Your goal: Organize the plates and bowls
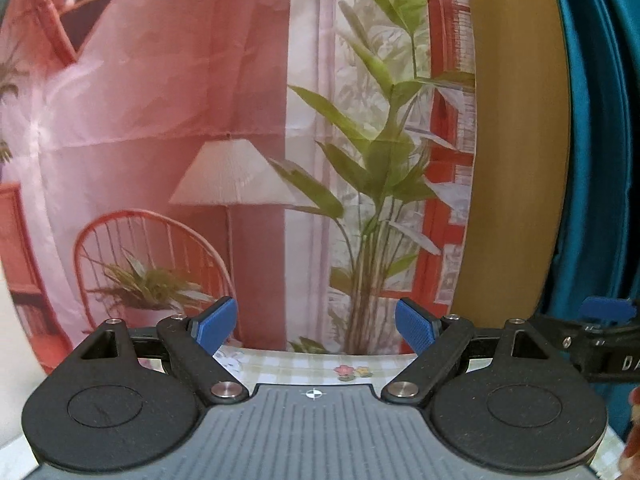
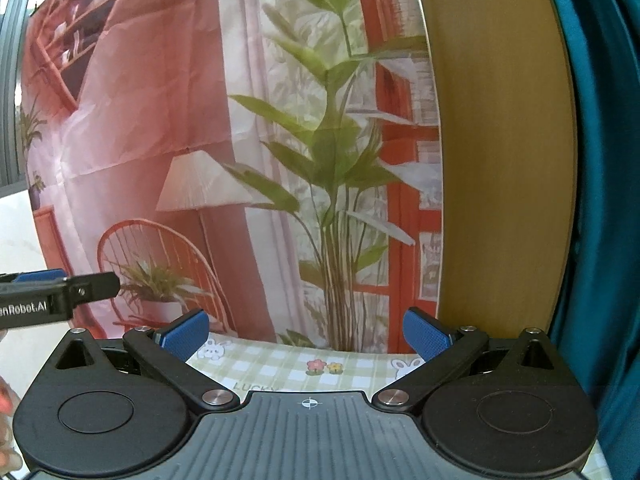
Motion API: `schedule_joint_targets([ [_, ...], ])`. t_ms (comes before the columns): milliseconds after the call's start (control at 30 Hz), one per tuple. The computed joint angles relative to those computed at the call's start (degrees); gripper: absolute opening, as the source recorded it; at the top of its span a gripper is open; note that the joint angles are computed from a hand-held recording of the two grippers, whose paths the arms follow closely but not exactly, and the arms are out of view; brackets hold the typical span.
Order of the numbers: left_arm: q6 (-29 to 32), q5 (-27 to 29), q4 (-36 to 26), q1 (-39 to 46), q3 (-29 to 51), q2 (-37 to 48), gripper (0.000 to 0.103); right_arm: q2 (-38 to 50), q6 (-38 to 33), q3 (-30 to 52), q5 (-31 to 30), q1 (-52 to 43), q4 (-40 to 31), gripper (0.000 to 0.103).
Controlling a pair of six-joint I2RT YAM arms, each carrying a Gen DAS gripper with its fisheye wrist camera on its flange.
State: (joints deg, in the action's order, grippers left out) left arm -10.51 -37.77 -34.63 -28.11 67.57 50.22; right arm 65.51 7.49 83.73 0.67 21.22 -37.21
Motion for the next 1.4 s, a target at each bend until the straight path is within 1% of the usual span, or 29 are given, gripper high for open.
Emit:
schedule_joint_targets([
  [67,-0.14,-0.39,-0.01,-0.48,0.12,-0.08,0.088,-0.29,-0.01,0.03,0.4,0.3,0.01,0.103],
  [167,-0.92,0.66,-0.23,-0.14,0.31,-0.27,0.088,-0.61,0.29,0.16,0.58,0.54,0.0,0.103],
  [533,-2.46,-0.34,-0.88,-1.97,-0.38,-1.25,0.088,-1.43,0.79,-0.15,1.0,0.79,0.14,0.103],
  [733,-1.72,-1.04,-0.32,-2.52,-0.64,-1.8,0.088,-1.55,0.82,-0.34,1.1,0.81,0.22,0.103],
  [1000,-2.32,-0.47,-0.84,-2.11,-0.47,-1.98,0.088,-1.79,0.73,-0.55,0.9,0.67,0.21,0.103],
  [1133,-2.88,0.89,-1.15,-1.05,-0.34,-1.92,0.088,-1.76,0.84,-0.51,0.97,0.72,0.21,0.103],
  [1400,-2.22,0.95,-0.56,-0.98,-0.82,-2.13,0.088,-1.85,0.9,-0.24,1.21,1.04,-0.41,0.103],
])
